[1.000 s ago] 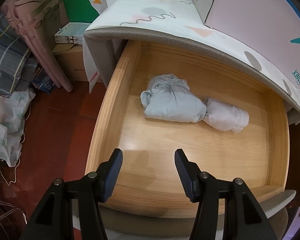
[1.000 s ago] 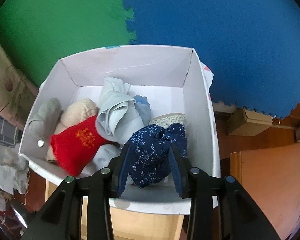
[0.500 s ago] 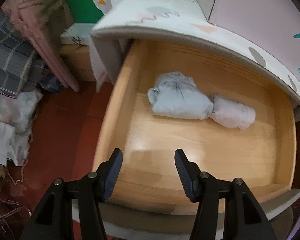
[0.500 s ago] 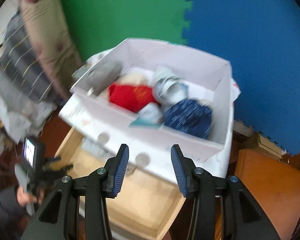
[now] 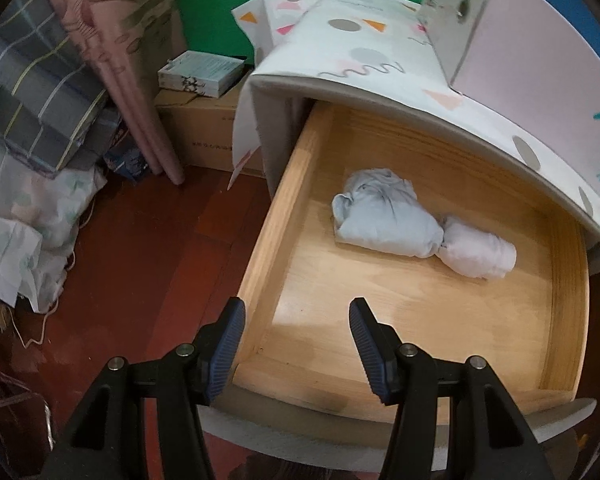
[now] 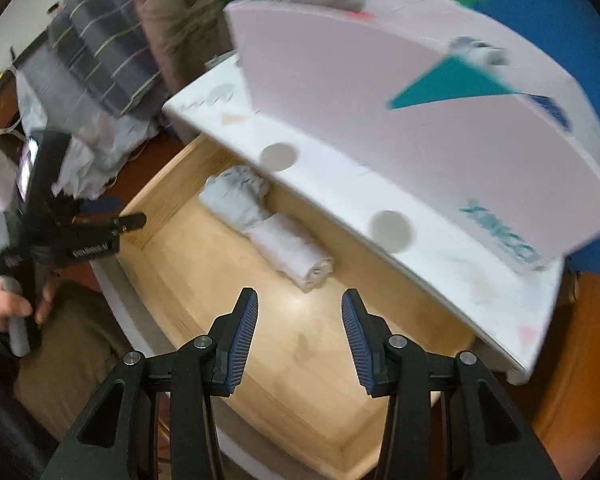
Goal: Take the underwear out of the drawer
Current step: 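Move the right tool back down into the drawer, then close the right tool on the white rolled sock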
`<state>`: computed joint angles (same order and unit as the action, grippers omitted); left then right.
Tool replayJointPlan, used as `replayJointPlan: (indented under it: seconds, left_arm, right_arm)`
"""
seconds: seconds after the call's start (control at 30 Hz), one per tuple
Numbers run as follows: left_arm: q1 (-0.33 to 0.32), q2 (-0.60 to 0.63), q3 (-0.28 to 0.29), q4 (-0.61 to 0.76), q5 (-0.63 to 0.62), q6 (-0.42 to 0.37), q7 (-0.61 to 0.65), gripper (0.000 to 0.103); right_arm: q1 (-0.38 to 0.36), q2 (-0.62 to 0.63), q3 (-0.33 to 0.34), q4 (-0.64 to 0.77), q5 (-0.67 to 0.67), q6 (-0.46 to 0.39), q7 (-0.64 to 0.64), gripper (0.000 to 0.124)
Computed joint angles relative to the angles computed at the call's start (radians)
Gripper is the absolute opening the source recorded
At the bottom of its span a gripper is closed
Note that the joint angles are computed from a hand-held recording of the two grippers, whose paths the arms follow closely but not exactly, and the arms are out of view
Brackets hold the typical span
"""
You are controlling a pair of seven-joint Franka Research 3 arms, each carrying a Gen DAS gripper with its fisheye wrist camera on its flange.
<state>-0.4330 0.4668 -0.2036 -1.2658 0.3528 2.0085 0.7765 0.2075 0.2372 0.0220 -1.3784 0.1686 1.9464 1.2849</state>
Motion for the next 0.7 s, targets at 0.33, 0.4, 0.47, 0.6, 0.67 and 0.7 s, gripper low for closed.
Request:
replayJointPlan:
  seconds: [0.33, 0.4, 0.47, 0.6, 0.67, 0.7]
  left_arm:
    - [-0.004, 0.006, 0.004, 0.009, 0.001, -0.016, -0.008, 0.055]
    - [0.010, -0.009, -0.003, -0.018, -0.021, 0.014, -0.009, 0.055]
    - [0.011, -0.013, -0.003, -0.022, -0.020, 0.016, -0.011, 0.055]
    - [0.009, -0.007, -0.008, -0.015, -0.018, 0.017, 0.011, 0.055]
    - [0.008, -0.001, -0.010, -0.006, -0.022, 0.013, 0.024, 0.055]
    - [0.010, 0.001, -0.013, -0.005, -0.029, 0.015, 0.035, 0.055]
  right_arm:
    - [0.050, 0.118, 0.002, 0.045, -0.084, 0.023, -0.032, 0.041]
    - [0.059, 0.132, 0.000, 0.047, -0.101, 0.043, -0.035, 0.041]
    - [0.065, 0.159, -0.002, 0.065, -0.113, 0.051, -0.037, 0.042]
    - [0.078, 0.209, -0.007, 0.101, -0.137, 0.054, -0.037, 0.044]
    - [0.082, 0.227, -0.009, 0.114, -0.143, 0.056, -0.041, 0.045]
    - [0.085, 0.239, -0.010, 0.125, -0.150, 0.052, -0.046, 0.045]
